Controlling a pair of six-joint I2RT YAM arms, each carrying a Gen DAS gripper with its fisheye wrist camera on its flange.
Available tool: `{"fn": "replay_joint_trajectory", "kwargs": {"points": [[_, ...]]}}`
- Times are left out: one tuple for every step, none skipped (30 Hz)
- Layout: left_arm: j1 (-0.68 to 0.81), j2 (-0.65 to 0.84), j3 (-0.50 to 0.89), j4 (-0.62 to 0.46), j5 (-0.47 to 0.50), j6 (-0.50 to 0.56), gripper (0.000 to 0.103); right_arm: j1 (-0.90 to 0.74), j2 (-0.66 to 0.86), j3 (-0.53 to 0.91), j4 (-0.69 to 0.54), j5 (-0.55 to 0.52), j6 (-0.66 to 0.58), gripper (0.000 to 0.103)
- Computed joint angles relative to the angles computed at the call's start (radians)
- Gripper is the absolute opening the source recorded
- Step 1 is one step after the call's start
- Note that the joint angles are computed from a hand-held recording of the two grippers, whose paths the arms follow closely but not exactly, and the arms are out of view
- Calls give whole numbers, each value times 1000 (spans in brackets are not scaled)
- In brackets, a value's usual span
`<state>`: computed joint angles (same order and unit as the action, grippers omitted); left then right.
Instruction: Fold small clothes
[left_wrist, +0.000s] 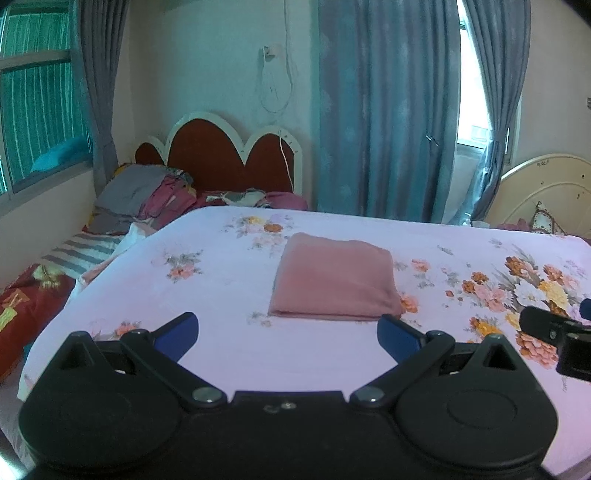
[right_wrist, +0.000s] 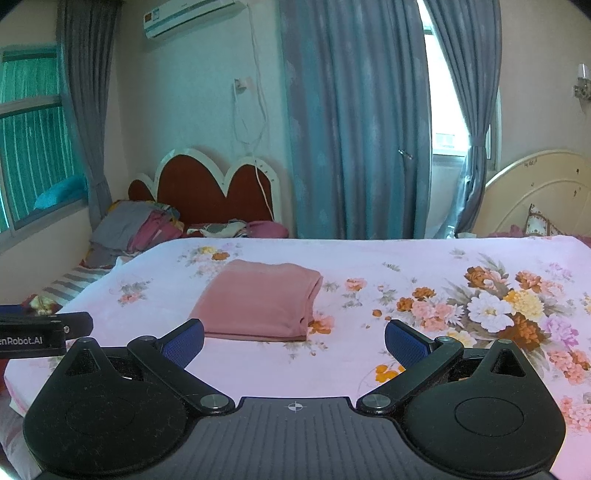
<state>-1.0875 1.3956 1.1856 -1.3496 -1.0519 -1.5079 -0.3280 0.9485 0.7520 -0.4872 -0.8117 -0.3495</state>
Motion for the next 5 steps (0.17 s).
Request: {"fn": "replay_joint_trajectory", "kwargs": {"points": [[15,-7,-20,44,-10,43,101,11,13,-1,16,12,8,103],[38,-7,-32,89,-17,89,101,27,30,-4,37,31,19,103],[64,-8,-47,134,-17,133,101,41,50,-3,56,48,28,103],[101,-19,-68,208,-4,215,102,59,75,-3,80,71,38,103],[142,-39,-99,307,11,323,103,74,101,-3,104,94,47,103]]}}
